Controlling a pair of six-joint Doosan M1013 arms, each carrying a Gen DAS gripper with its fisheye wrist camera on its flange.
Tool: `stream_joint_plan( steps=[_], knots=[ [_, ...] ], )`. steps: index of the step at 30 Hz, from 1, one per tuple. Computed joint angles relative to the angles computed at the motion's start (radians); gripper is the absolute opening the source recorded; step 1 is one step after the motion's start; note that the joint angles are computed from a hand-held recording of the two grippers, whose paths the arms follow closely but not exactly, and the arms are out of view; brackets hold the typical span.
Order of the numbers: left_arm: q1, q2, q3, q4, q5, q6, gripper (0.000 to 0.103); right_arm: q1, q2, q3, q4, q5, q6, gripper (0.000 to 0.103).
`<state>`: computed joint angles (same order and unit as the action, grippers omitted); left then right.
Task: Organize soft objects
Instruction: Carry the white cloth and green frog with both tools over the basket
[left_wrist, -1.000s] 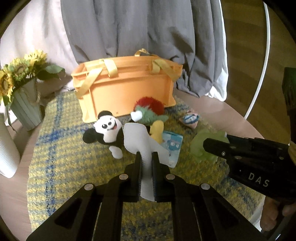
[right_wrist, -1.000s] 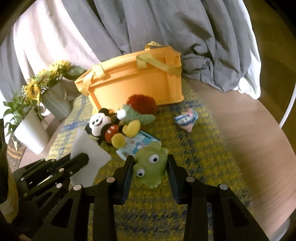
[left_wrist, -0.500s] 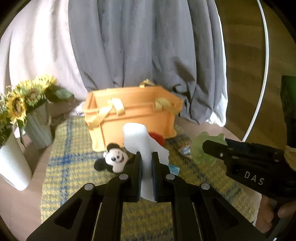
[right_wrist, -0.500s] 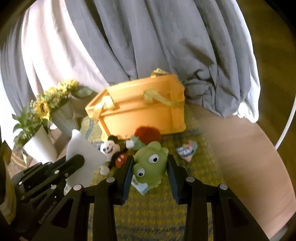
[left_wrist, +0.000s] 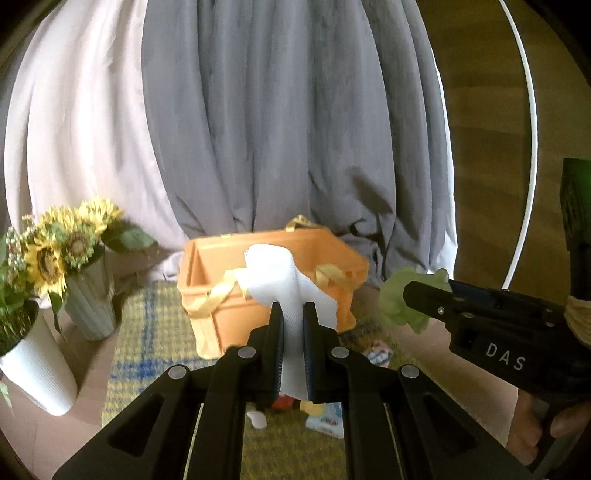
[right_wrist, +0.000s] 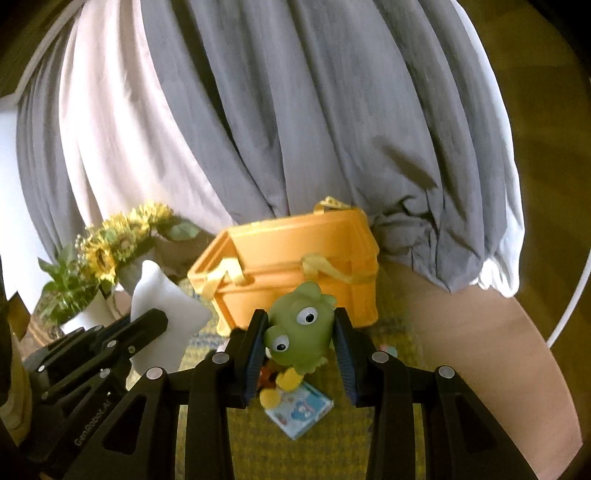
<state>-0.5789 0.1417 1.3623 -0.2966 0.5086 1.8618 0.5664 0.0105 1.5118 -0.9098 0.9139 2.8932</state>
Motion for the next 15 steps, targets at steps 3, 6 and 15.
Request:
stream_joint_plan(
  steps=[3, 6, 15],
  knots=[
    [0.0, 0.009, -0.017, -0.009, -0.014, 0.002, 0.011, -0.003, -0.001, -0.003, -0.03, -0.013, 0.009, 0.037],
    [-0.001, 0.016, -0.03, -0.003, -0.035, -0.006, 0.011, -0.01, -0.002, -0.006, -0.055, -0.033, 0.019, 0.037],
    [-0.008, 0.045, -0.071, 0.036, -0.088, -0.029, 0.011, -0.037, 0.006, -0.015, -0.12, -0.089, 0.039, 0.037]
  ],
)
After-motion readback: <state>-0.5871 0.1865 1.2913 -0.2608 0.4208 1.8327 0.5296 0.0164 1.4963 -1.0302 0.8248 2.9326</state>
